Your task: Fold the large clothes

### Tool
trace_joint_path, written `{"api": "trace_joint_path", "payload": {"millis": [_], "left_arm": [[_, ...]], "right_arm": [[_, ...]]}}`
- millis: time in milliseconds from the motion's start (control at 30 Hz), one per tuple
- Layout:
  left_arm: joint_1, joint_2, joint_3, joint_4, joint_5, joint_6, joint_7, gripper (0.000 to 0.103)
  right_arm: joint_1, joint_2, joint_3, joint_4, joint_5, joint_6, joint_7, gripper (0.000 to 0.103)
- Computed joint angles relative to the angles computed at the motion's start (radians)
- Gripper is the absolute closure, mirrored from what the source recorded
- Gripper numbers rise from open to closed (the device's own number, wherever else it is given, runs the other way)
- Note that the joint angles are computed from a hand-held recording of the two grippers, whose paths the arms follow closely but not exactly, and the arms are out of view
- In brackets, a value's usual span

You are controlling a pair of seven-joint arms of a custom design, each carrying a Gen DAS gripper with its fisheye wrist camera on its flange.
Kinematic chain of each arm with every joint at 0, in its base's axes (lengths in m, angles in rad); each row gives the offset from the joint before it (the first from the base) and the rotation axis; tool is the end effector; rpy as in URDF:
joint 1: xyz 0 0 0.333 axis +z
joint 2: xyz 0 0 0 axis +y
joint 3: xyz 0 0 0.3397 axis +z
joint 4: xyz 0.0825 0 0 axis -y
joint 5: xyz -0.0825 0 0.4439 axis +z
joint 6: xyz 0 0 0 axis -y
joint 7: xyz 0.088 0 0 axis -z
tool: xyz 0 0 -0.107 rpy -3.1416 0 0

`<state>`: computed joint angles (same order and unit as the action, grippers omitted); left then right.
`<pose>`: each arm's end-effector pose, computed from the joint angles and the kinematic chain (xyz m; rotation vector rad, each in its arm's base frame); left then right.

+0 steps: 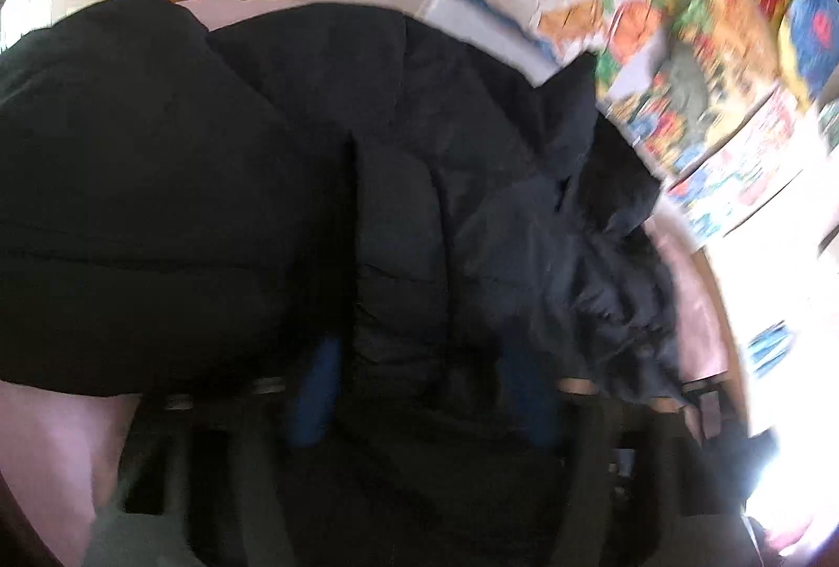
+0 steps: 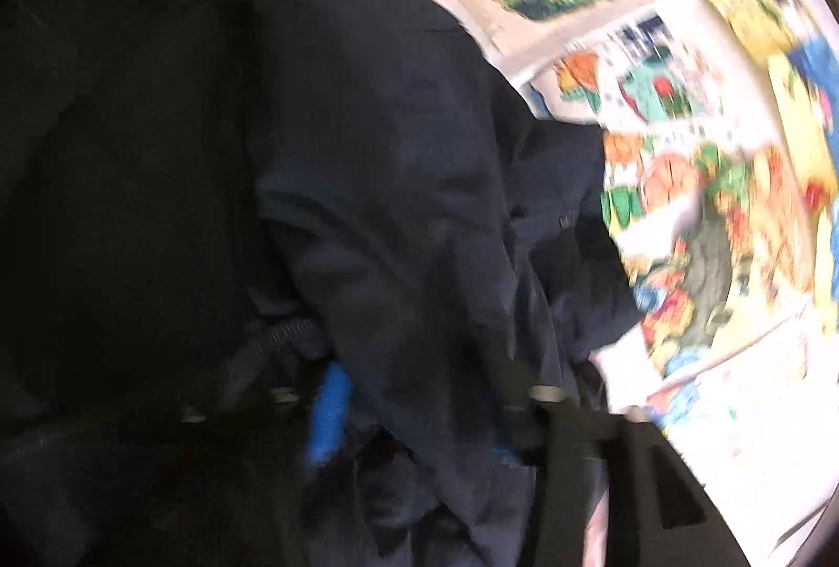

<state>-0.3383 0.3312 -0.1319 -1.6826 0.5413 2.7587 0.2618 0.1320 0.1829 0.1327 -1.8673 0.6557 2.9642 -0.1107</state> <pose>0.6726 -0.3523 0.4901 -2.2576 1.4374 -1.0783 0.6942 0.1393 0.5124 -2.4216 0.2817 -1.0960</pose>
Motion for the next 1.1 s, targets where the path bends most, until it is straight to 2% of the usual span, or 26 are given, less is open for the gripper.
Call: {"api": "trace_joint_path", "payload": {"millis": [67, 100, 133, 167, 200, 267, 300, 333, 400, 467, 533, 567, 633, 733, 800, 867, 900, 933, 967, 1067, 1100], "left_arm": [[-0.023, 0.009, 0.017, 0.024, 0.027, -0.052, -0.011, 0.075], [-0.028, 0.009, 0.017, 0.033, 0.057, -0.087, -0.034, 0.096], [-0.019, 0.006, 0.002, 0.033, 0.089, -0.116, -0.057, 0.098], [-0.009, 0.0, -0.011, 0.03, 0.121, -0.127, -0.077, 0.098], [-0.029, -0.008, 0.003, 0.03, 0.175, -0.152, -0.116, 0.1], [-0.074, -0.017, 0.017, 0.057, 0.313, -0.268, -0.177, 0.1], [-0.097, -0.016, 0.028, 0.072, 0.35, -0.314, -0.18, 0.1], [-0.093, -0.013, 0.009, 0.086, 0.394, -0.364, -0.186, 0.1], [-0.086, 0.023, -0.018, 0.139, 0.395, -0.448, -0.123, 0.1], [-0.083, 0.072, -0.033, 0.195, 0.339, -0.523, -0.047, 0.1], [-0.106, 0.105, -0.009, 0.222, 0.314, -0.549, -0.028, 0.1], [-0.085, 0.103, -0.033, 0.21, 0.326, -0.549, -0.04, 0.1], [-0.081, 0.103, -0.032, 0.202, 0.316, -0.543, -0.037, 0.099], [-0.078, 0.125, -0.033, 0.219, 0.295, -0.547, -0.009, 0.098], [-0.104, 0.125, 0.007, 0.217, 0.26, -0.523, 0.0, 0.097], [-0.094, 0.082, 0.012, 0.154, 0.259, -0.451, -0.04, 0.093], [-0.069, 0.056, -0.012, 0.129, 0.237, -0.437, -0.05, 0.086], [-0.034, 0.037, -0.052, 0.12, 0.146, -0.48, 0.011, 0.074], [-0.014, 0.012, -0.072, 0.098, 0.12, -0.471, 0.009, 0.072], [-0.022, -0.1, -0.056, -0.038, 0.095, -0.319, -0.066, 0.05], [0.003, -0.143, -0.085, -0.08, 0.112, -0.308, -0.116, 0.034]], "right_arm": [[-0.008, -0.004, -0.044, 0.042, -0.026, -0.119, 0.125, 0.034], [-0.017, -0.007, -0.055, 0.057, -0.023, -0.166, 0.166, 0.034], [-0.035, -0.005, -0.068, 0.086, -0.002, -0.23, 0.21, 0.034], [-0.047, -0.006, -0.073, 0.098, 0.018, -0.255, 0.23, 0.034], [-0.061, 0.0, -0.084, 0.123, 0.038, -0.281, 0.269, 0.034], [-0.081, 0.025, -0.104, 0.175, 0.054, -0.299, 0.359, 0.033], [-0.089, 0.045, -0.113, 0.202, 0.057, -0.275, 0.407, 0.033], [-0.09, 0.07, -0.122, 0.227, 0.044, -0.226, 0.462, 0.031], [-0.08, 0.134, -0.153, 0.295, -0.038, -0.179, 0.614, 0.03], [-0.086, 0.219, -0.172, 0.4, -0.15, -0.226, 0.806, 0.03], [-0.054, 0.27, -0.215, 0.452, -0.214, -0.256, 0.882, 0.03], [-0.04, 0.304, -0.234, 0.482, -0.272, -0.275, 0.928, 0.03], [-0.047, 0.353, -0.226, 0.538, -0.327, -0.336, 0.954, 0.03], [-0.051, 0.369, -0.211, 0.513, -0.394, -0.321, 0.988, 0.029], [-0.048, 0.371, -0.21, 0.498, -0.437, -0.294, 1.022, 0.026], [-0.062, 0.364, -0.197, 0.489, -0.451, -0.281, 1.035, 0.023], [-0.073, 0.361, -0.186, 0.487, -0.445, -0.274, 1.036, 0.019], [-0.091, 0.351, -0.168, 0.477, -0.426, -0.266, 1.03, 0.016], [-0.115, 0.335, -0.146, 0.463, -0.397, -0.269, 1.012, 0.015], [-0.201, 0.289, -0.063, 0.446, -0.268, -0.342, 0.899, 0.014], [-0.222, 0.263, -0.045, 0.425, -0.221, -0.363, 0.851, 0.012]]}}
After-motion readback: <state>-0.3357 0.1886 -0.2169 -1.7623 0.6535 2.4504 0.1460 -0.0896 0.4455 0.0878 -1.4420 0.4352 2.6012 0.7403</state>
